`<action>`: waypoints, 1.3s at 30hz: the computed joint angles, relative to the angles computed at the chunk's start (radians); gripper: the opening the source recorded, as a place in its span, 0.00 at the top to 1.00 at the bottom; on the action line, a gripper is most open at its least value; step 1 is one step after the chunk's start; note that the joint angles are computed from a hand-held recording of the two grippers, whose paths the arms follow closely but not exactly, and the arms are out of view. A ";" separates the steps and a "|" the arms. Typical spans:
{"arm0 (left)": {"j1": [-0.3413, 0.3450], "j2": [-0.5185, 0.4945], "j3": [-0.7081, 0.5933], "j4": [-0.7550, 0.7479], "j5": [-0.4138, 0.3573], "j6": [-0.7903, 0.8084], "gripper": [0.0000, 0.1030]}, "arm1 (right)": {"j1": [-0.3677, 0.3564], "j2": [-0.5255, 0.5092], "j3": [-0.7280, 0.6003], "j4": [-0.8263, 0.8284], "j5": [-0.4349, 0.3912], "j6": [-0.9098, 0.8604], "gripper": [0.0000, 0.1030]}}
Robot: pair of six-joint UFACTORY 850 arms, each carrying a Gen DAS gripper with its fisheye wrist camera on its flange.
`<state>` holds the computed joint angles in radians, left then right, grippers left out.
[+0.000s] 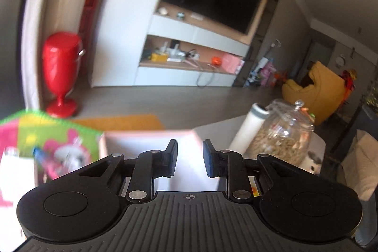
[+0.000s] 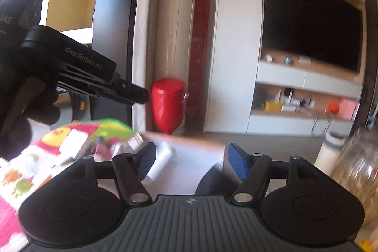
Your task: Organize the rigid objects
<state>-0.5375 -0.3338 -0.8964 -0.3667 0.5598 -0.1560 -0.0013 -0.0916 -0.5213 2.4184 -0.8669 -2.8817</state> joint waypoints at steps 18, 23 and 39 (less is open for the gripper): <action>0.020 0.169 0.407 -0.407 0.158 0.080 0.75 | 0.097 -0.051 0.056 -0.240 0.074 0.136 0.30; 0.065 0.147 0.429 -0.305 0.185 -0.009 0.75 | 0.237 -0.094 0.001 -0.405 0.097 0.341 0.30; 0.094 -0.070 0.175 -0.278 0.118 0.240 0.75 | 0.298 -0.062 0.056 -0.387 0.183 0.212 0.80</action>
<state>-0.4437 -0.4043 -0.7211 -0.6451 0.6781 0.0839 0.2970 -0.1535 -0.4652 2.0319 -0.6836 -2.6696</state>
